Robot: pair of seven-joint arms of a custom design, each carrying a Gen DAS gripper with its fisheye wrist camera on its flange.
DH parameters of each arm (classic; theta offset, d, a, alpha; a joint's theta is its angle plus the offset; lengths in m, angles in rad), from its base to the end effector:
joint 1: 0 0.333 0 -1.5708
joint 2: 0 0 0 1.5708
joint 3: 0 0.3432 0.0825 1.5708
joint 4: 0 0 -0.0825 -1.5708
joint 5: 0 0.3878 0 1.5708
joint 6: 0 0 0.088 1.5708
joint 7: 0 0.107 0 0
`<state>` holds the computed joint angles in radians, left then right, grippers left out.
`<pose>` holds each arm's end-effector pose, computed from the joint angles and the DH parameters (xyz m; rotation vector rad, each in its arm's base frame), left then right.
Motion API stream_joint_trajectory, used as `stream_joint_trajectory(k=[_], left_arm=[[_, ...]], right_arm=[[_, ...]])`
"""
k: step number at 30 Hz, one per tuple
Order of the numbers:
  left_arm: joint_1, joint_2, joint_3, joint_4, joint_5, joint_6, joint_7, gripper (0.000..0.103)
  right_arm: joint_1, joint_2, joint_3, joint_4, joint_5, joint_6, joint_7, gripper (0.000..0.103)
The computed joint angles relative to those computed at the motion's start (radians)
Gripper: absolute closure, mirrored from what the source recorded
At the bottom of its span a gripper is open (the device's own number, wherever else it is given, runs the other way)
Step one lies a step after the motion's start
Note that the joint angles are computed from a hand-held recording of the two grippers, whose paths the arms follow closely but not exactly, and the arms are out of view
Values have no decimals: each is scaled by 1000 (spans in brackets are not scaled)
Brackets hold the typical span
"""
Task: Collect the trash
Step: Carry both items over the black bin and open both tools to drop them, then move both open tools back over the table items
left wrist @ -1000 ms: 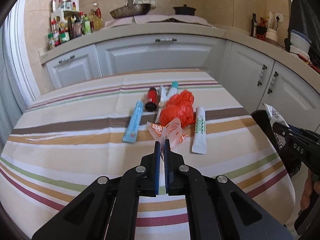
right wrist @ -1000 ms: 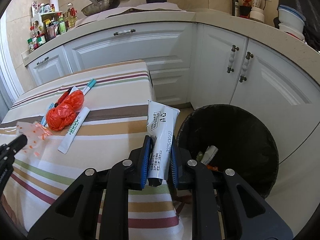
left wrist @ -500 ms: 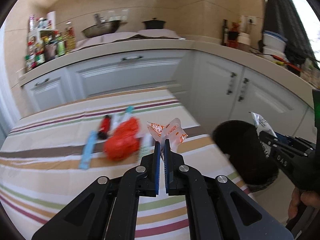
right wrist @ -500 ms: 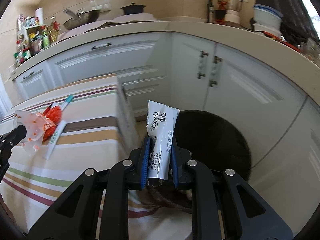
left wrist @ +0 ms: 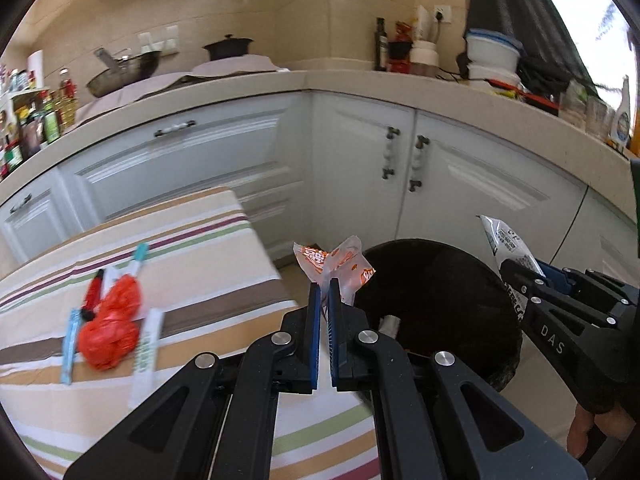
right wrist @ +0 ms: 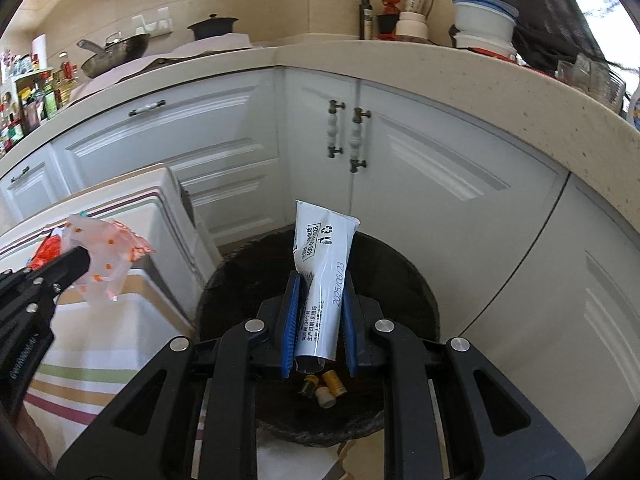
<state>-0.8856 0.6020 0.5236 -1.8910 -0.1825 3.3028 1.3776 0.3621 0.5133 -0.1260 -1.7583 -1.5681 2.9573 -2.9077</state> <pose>0.6391 -0.2856 0.3494 -1.5262 1.8464 -0.8996 0.6447 0.2348 0.3246 -1.6494 1.7202 -0.8280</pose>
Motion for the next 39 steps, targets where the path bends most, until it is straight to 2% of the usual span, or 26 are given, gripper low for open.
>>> stream_joint_trajectory(k=[8,15,17,20,23,25,32,33,39], left_arm=[[48,79,-43,135,81,-82,-53,99],[135,139,-126,266,172,-158,-105,97],[201,147,-203,314,193,-211,-92,89],[240,161,-246,358,220,-258,-110,74],[257,160,-265,363,253,-260,-135,70],[254,155,-260,353,279,-248,-162,69],[242,108,-235,283,366,-195,-261,64],[233,101,-221,271,380,-188,-279,63],[117,29,-52,120,430,-120,-395,56]], right_arm=[[-22,36,-16,29,32,21,-15,84],[-8,73,-64,62,93,37,-39,82],[-9,89,-74,74,132,46,-62,80],[-3,104,-93,78,198,54,-108,77],[20,106,-128,72,234,64,-122,75],[41,105,-154,64,249,68,-124,72],[104,96,-217,46,284,91,-141,71],[113,94,-224,44,283,95,-137,71],[144,97,-219,51,335,122,-193,71]])
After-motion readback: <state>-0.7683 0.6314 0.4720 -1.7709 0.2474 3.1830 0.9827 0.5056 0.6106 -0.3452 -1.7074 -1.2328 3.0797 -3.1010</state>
